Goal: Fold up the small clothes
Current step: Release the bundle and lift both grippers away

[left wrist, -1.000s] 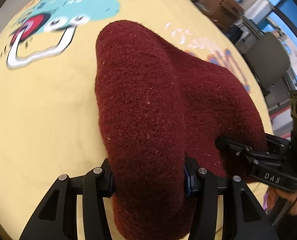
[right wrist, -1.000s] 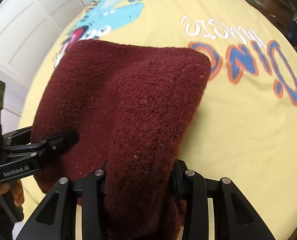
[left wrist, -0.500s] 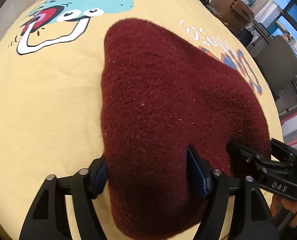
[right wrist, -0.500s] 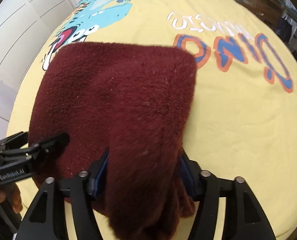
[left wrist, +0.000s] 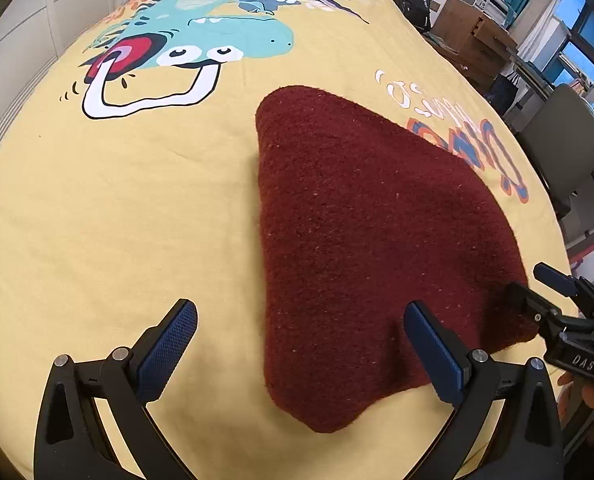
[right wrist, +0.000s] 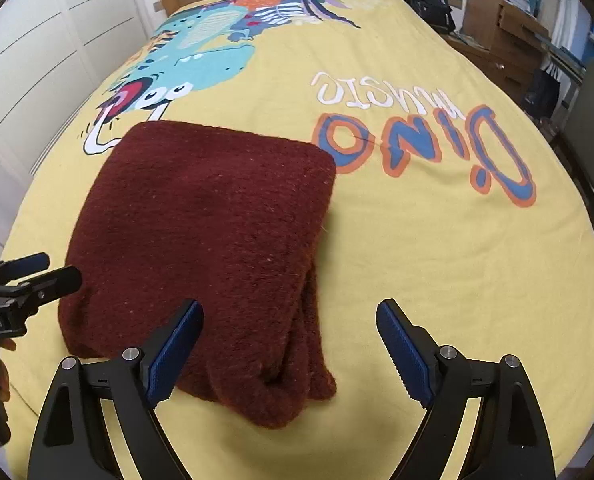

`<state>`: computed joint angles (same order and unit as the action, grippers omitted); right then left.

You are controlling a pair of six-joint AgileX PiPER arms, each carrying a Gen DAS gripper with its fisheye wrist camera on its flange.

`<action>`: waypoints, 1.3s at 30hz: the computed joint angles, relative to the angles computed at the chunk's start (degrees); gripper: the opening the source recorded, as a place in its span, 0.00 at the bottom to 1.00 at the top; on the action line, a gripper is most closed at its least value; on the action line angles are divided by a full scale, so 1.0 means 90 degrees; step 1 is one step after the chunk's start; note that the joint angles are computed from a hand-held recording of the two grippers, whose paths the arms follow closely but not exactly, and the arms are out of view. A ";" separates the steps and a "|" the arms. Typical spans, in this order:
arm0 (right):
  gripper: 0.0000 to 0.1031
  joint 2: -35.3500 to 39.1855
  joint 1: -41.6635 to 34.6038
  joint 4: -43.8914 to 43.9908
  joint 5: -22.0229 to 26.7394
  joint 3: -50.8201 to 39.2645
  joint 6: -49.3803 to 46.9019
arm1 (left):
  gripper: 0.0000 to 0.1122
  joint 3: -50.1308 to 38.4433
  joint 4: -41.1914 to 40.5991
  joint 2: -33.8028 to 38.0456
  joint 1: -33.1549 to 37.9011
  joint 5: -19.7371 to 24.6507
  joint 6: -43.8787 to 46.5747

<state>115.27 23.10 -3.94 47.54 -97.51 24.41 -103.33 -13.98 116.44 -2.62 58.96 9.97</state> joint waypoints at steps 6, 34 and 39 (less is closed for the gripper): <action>0.87 0.0232 -0.0092 -0.0171 -0.0186 0.0209 0.0203 | 0.91 0.0225 0.0275 0.0139 0.0027 -0.0306 -0.0078; 0.99 -0.3154 0.0163 -0.1129 0.0203 0.2512 0.0928 | 0.91 0.2174 0.0667 -0.2827 0.0715 -0.0270 0.0145; 0.99 -0.4062 0.0363 -0.1476 0.0518 0.3173 0.1404 | 0.91 0.2744 0.0951 -0.3542 0.0810 -0.0252 0.0110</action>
<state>78.72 26.37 -17.23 52.20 -68.96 37.05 -78.64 -5.42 84.56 4.67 56.70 10.96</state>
